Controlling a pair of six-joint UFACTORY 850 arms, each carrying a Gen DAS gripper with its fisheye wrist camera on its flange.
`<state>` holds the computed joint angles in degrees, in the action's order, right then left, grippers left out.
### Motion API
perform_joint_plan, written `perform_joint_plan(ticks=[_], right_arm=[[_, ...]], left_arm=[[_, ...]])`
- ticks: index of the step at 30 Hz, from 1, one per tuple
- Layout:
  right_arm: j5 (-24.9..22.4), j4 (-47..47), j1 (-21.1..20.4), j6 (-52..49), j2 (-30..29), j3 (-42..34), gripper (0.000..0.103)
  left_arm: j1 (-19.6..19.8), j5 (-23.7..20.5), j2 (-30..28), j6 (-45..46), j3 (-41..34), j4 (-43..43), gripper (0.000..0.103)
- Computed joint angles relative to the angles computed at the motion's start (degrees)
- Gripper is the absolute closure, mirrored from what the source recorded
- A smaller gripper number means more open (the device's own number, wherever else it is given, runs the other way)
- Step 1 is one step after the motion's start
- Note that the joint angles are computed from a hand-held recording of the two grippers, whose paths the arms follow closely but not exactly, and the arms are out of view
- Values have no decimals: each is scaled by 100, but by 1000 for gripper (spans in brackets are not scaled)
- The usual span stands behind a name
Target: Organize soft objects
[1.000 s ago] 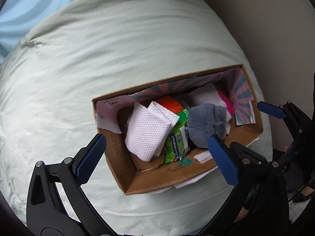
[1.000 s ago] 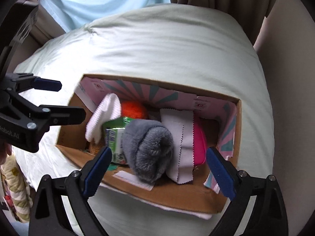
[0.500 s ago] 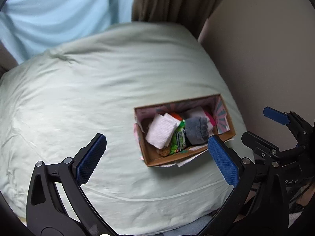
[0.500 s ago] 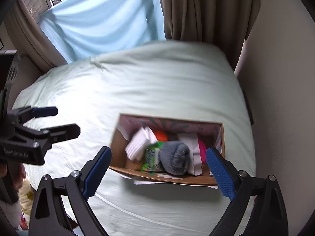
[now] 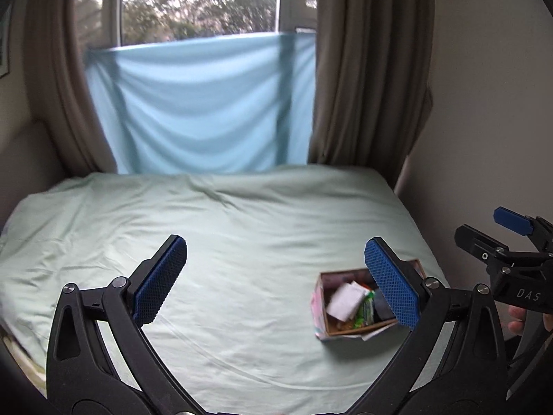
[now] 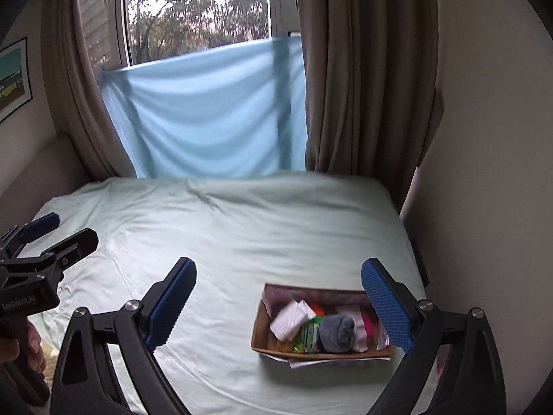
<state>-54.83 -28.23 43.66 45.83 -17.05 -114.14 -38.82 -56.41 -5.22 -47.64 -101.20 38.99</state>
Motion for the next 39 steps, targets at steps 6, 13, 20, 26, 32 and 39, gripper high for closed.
perform_joint_plan(ticks=[6, 13, 20, 26, 32, 39], right_arm=[[-80, -602, 259, 617, 70, -50, 8], [-128, -1076, 403, 983, 158, 101, 8], [-225, -1334, 472, 1119, 191, 136, 8], [-140, -1323, 458, 1169, 243, 210, 8], [-67, -1335, 457, 1208, 262, 262, 8], [-39, -1416, 491, 1273, 273, 290, 8]], left_arm=[[-161, 351, 521, -542, 482, 785, 0], [-248, 310, 572, -661, 565, 1043, 0], [-276, 288, 549, -611, 533, 954, 1], [-340, 226, 527, -652, 541, 1015, 0], [-344, 214, 529, -695, 558, 987, 1], [-332, 260, 602, -834, 674, 934, 0]])
